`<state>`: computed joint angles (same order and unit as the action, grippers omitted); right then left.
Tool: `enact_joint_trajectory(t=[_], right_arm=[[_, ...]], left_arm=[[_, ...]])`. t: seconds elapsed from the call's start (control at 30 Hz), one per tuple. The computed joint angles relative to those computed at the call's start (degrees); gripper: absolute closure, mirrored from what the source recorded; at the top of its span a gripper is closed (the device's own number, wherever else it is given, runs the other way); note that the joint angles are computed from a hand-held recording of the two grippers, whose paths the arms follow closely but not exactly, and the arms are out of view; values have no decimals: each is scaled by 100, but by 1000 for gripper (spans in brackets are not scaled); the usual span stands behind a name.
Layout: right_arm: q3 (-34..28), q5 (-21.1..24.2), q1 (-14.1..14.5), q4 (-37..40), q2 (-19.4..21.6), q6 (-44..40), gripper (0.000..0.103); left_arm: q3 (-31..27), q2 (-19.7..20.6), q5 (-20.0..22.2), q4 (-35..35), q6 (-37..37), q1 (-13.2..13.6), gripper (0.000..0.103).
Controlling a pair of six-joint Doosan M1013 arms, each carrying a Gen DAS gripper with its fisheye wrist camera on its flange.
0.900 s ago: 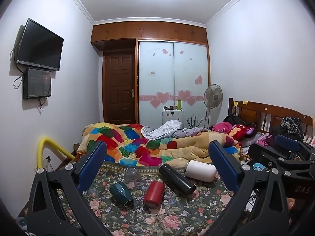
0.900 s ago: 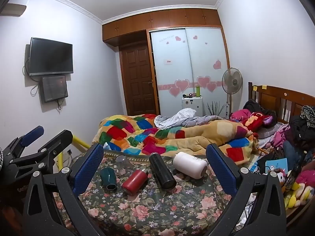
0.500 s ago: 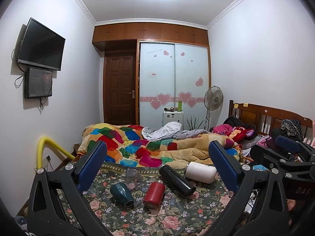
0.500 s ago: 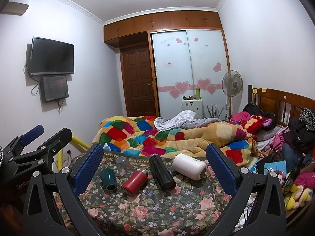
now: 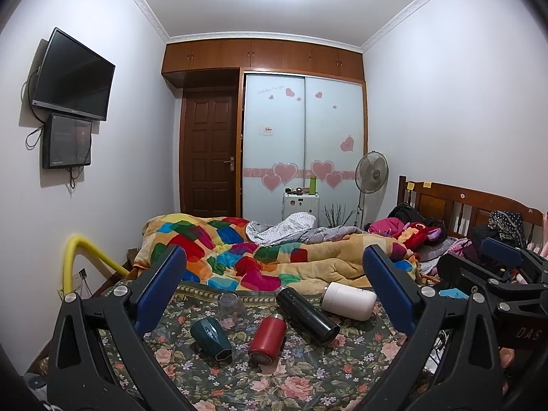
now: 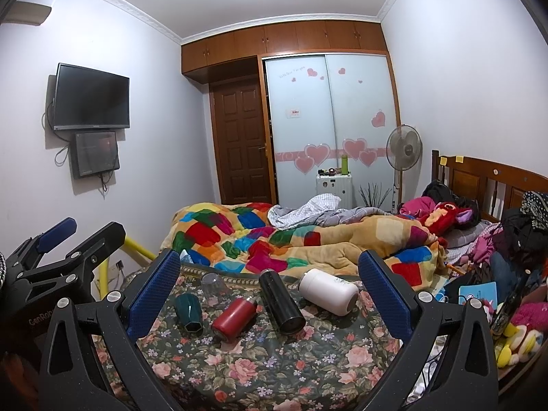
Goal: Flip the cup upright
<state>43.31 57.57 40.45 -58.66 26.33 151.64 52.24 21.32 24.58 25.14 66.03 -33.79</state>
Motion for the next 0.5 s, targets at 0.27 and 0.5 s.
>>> enact_joint_trajectory(t=[0.27,0.5], right_arm=[[8,24,-34,104,6,-63,0],[-164,205,-95,257,132,-296,0]], left_arm=[[-196,120,209,-418,291,52,0],[-446,310,466,-849,568,106,0]])
